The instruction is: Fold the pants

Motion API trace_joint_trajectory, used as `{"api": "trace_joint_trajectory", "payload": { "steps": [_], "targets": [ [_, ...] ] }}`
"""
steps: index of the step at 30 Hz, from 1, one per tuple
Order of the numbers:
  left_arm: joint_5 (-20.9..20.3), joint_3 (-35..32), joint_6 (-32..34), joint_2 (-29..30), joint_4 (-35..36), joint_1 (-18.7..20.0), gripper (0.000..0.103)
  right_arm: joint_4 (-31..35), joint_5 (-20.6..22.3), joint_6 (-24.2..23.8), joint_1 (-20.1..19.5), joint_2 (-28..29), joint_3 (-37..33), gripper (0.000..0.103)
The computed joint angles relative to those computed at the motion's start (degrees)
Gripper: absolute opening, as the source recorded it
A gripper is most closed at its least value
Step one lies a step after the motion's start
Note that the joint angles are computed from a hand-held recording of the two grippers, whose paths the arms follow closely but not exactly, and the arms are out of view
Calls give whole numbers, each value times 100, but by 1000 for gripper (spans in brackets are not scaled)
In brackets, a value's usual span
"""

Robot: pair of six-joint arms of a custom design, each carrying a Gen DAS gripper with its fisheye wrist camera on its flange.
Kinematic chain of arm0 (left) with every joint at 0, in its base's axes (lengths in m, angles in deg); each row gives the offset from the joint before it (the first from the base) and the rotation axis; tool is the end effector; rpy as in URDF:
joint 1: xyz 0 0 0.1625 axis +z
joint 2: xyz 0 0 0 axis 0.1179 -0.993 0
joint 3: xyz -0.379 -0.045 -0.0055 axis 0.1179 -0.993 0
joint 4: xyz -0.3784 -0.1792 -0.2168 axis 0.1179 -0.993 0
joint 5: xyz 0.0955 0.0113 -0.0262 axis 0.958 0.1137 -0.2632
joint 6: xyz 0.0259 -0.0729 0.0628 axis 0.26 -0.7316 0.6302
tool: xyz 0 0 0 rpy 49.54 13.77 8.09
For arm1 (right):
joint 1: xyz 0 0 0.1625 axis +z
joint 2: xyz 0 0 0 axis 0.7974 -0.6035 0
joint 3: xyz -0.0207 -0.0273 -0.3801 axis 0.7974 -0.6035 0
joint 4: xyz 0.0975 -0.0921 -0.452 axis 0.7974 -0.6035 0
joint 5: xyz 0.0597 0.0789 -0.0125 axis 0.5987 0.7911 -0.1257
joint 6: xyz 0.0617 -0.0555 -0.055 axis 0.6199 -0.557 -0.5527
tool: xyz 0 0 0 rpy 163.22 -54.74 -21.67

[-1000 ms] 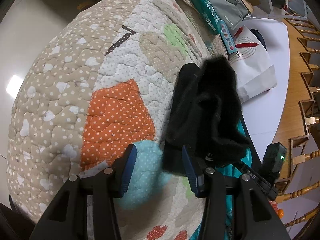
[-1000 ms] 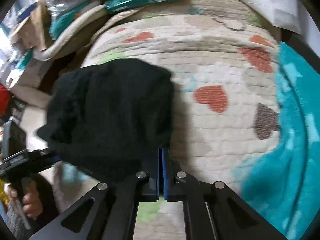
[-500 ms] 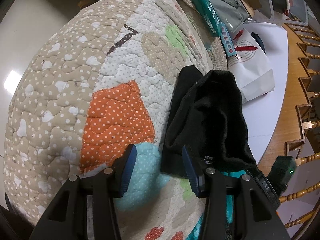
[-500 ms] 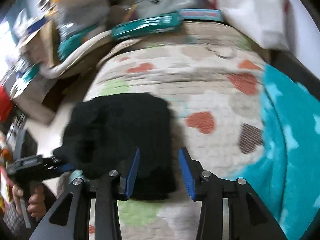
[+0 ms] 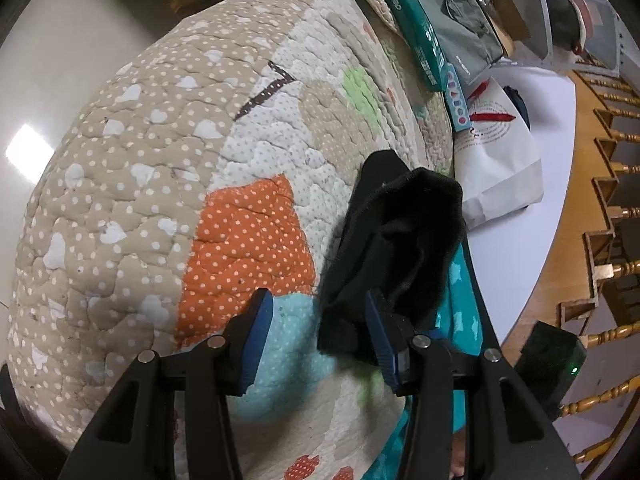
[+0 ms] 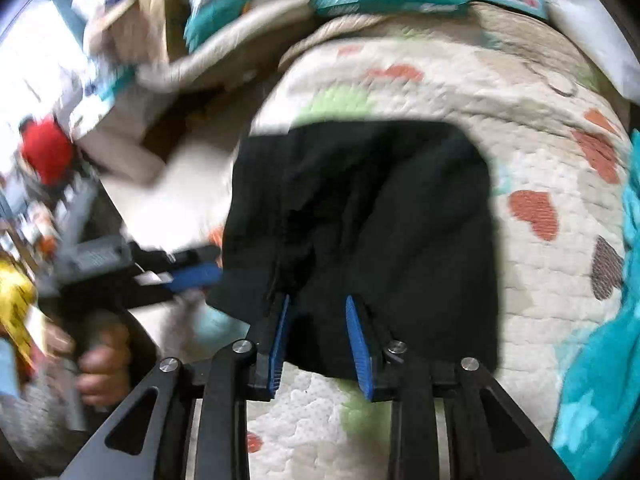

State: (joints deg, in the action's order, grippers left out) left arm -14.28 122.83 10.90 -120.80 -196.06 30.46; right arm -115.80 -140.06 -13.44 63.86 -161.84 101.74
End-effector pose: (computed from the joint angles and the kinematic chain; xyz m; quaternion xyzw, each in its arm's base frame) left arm -0.1437 -0.3484 0.2399 0.2690 -0.8861 0.3652 0.0956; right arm 0.3596 -0.4792 0.2316 0.3595 -0.9221 0.0397 0.1378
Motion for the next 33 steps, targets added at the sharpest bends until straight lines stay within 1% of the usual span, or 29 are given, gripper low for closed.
{"api": "trace_joint_trajectory", "payload": {
  "steps": [1, 2, 4, 5, 8, 11, 13, 15, 16, 17, 18, 19, 20, 21, 22, 25, 28, 30, 32, 33],
  "targets": [
    [36, 12, -11, -33, 32, -35, 47, -122, -115, 82, -25, -33, -56, 50],
    [98, 14, -27, -69, 102, -92, 48, -202, -226, 125, -44, -40, -105, 53],
    [305, 15, -153, -220, 471, -287, 48, -349, -429, 94, -126, -40, -207, 53],
    [459, -27, -311, -306, 889, -431, 48, -392, -491, 39, -145, -16, -251, 53],
    [820, -117, -1103, -590, 2253, -940, 48, -410, -646, -155, -200, 194, -437, 53],
    [1046, 136, -1968, -1211, 2807, -1499, 48, -312, -603, -107, -138, 531, -669, 53],
    [1182, 116, -2499, -1432, 3403, -1805, 48, -482, -593, -305, -53, 735, -737, 53],
    [1293, -96, -3053, -1403, 4203, -2094, 48, -517, -488, -375, 16, 846, -731, 53],
    [1317, -233, -3159, -1258, 4409, -2144, 48, -455, -472, -347, 38, 966, -769, 53],
    [1343, -404, -3302, -1095, 4747, -2226, 48, -393, -560, -302, 58, 1084, -796, 57],
    [1357, -604, -3442, -899, 5105, -2322, 48, -363, -834, -262, 90, 1251, -824, 60],
    [1373, -712, -3503, -758, 5223, -2359, 49, -398, -1080, -267, 110, 1377, -827, 62],
    [1385, -809, -3522, -631, 5303, -2401, 49, -565, -1297, -309, 130, 1460, -784, 62],
    [1390, -904, -3545, -503, 5390, -2444, 50, -756, -1389, -357, 140, 1468, -713, 62],
    [1394, -978, -3540, -395, 5444, -2453, 50, -882, -1380, -365, 156, 1430, -650, 62],
    [1335, -1157, -3554, -111, 5624, -2475, 51, -861, -1201, -397, 198, 1210, -551, 62],
    [1193, -1168, -3521, 42, 5430, -2352, 51, -881, -1004, -614, 216, 899, -477, 63],
    [1095, -1171, -3417, 168, 5200, -2258, 51, -868, -906, -642, 193, 757, -497, 65],
    [1040, -1233, -3370, 317, 5171, -2221, 51, -749, -806, -529, 130, 683, -620, 68],
    [1023, -1266, -3353, 384, 5171, -2197, 51, -599, -748, -384, 63, 652, -722, 68]
  ]
}}
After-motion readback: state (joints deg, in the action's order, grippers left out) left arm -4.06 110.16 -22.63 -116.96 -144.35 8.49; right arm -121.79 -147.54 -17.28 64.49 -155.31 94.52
